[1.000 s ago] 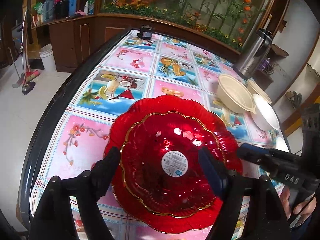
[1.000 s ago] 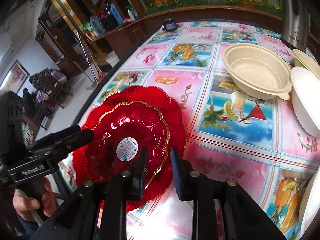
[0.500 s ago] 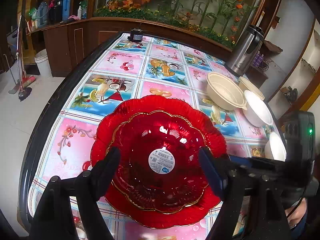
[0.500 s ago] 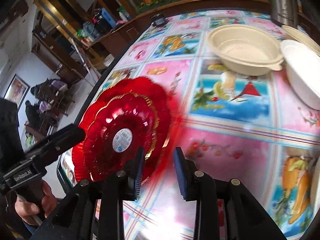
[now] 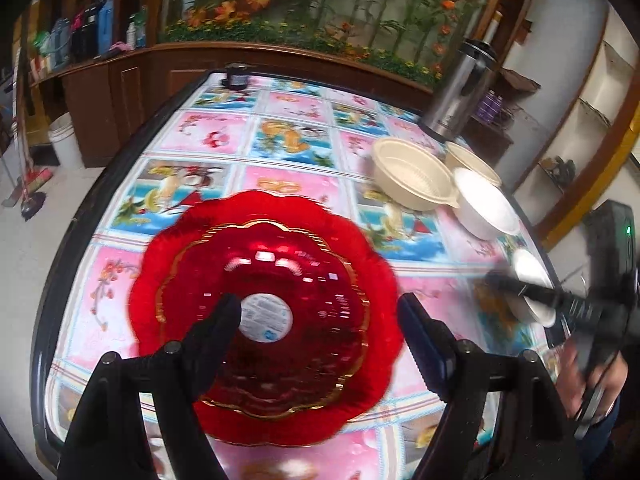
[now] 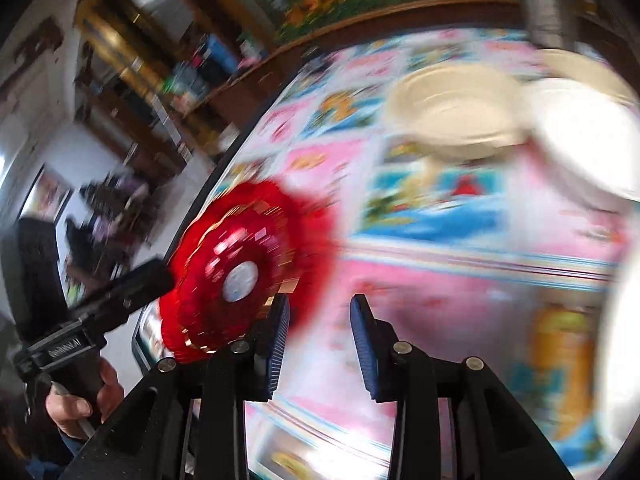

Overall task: Organize plates and bowls
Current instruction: 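Grasp the white foam plate by its rim with the left gripper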

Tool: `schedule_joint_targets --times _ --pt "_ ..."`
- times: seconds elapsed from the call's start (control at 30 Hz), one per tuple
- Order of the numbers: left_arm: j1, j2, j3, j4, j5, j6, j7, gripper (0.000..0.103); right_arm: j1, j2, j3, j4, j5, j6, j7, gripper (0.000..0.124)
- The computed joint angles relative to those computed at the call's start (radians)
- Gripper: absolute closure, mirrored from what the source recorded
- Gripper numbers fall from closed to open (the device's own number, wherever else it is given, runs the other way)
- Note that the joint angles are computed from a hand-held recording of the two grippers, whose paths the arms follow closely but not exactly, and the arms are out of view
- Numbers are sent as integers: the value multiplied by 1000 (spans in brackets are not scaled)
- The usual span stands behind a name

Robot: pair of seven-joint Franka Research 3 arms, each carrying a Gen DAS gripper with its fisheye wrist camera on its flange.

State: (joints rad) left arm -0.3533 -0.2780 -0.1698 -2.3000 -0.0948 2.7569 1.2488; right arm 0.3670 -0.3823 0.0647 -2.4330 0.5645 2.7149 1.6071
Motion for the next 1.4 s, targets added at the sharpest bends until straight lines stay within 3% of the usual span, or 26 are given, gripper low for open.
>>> schedule_joint_targets --times 0.1,0.2,0.3,0.43,0.57,0.73,0.87,1.03,1.2,1.23,1.3,1.37,1.4 --pt "-35 18 -1 17 -30 1 44 24 -170 -169 58 -124 -166 9 189 88" --pt "-70 50 -9 45 -70 -3 106 24 -366 -316 111 -211 -334 -42 352 88" --pt "-91 87 -29 76 -98 -16 151 24 -469 -367 122 -237 -448 -111 447 88" --pt "-94 126 -64 113 -99 -44 171 24 -409 -353 23 -276 -419 -122 428 88" --pt "-89 152 -88 140 -79 -66 171 24 -330 -306 6 -281 -370 -68 385 90" --pt "-82 170 -100 156 -73 -70 158 24 -158 -202 -49 -230 -268 -4 204 90" --pt "-76 199 -103 186 -86 -63 150 24 -174 -187 4 -220 -268 18 200 90" --pt "-65 294 -120 294 -123 -72 158 26 -180 -239 -19 -264 -214 41 207 90" --pt "-62 436 -137 446 41 -149 15 59 -165 -260 -53 -282 -160 42 196 90" --pt "-56 462 -146 472 34 -163 19 61 -161 -257 -56 -283 -153 44 189 90" --pt "-54 498 -157 500 45 -168 10 75 -160 -256 -55 -286 -144 48 180 90" --pt "-54 501 -172 493 53 -141 26 88 -139 -254 -65 -291 -120 66 157 96" --pt "-65 497 -165 490 92 -138 4 89 -117 -252 -78 -291 -102 77 136 106"
